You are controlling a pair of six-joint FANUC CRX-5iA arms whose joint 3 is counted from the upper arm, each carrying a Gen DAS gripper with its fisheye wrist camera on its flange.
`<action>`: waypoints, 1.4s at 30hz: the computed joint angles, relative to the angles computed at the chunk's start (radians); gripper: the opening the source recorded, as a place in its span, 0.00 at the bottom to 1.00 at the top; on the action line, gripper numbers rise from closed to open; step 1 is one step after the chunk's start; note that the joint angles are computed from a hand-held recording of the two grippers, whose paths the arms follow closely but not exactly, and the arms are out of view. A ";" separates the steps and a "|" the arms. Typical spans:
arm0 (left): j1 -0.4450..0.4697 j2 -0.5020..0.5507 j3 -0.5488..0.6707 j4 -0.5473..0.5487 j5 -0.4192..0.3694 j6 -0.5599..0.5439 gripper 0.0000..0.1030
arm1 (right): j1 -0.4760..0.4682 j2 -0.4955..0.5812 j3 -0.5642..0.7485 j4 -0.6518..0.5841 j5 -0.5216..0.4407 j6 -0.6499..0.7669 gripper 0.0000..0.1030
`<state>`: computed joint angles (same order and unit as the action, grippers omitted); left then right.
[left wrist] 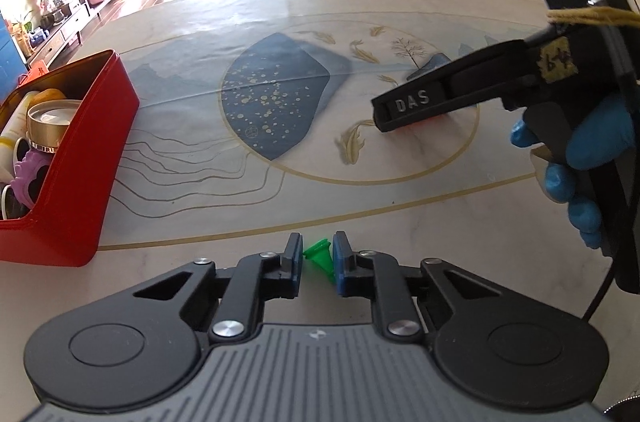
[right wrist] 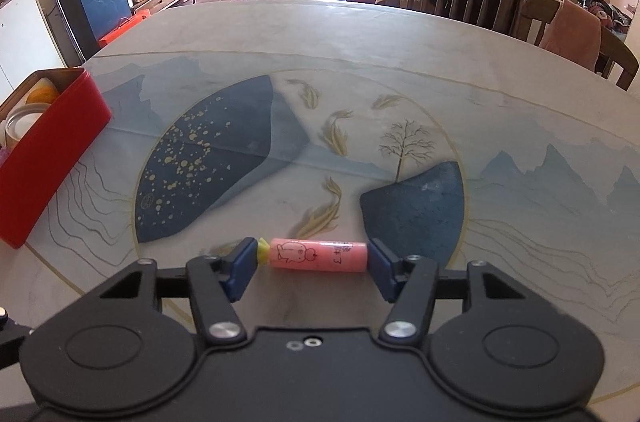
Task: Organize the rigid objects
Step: 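Grasp the green cone piece with the left tool while the right tool grasps the pink tube, then carry the green piece and pink tube over the red tin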
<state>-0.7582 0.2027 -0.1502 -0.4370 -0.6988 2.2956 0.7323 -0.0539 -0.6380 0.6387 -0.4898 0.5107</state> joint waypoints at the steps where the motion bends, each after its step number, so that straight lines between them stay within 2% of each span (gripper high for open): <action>1: 0.000 -0.001 -0.001 0.001 0.000 0.000 0.14 | 0.001 -0.007 -0.006 0.003 0.000 -0.005 0.57; 10: 0.032 -0.043 -0.037 0.028 0.013 0.008 0.14 | 0.024 -0.130 -0.055 -0.058 -0.010 0.043 0.57; 20: 0.092 -0.137 -0.097 0.084 0.052 -0.020 0.14 | 0.098 -0.232 -0.068 -0.073 -0.085 0.039 0.57; 26: 0.160 -0.197 -0.139 0.162 0.067 -0.089 0.14 | 0.148 -0.251 -0.051 -0.057 -0.132 0.007 0.57; 34: 0.273 -0.301 -0.222 0.272 0.117 -0.251 0.14 | 0.218 -0.229 -0.008 -0.009 -0.158 -0.075 0.57; 42: 0.423 -0.396 -0.335 0.463 0.183 -0.523 0.14 | 0.283 -0.154 0.050 0.071 -0.168 -0.193 0.57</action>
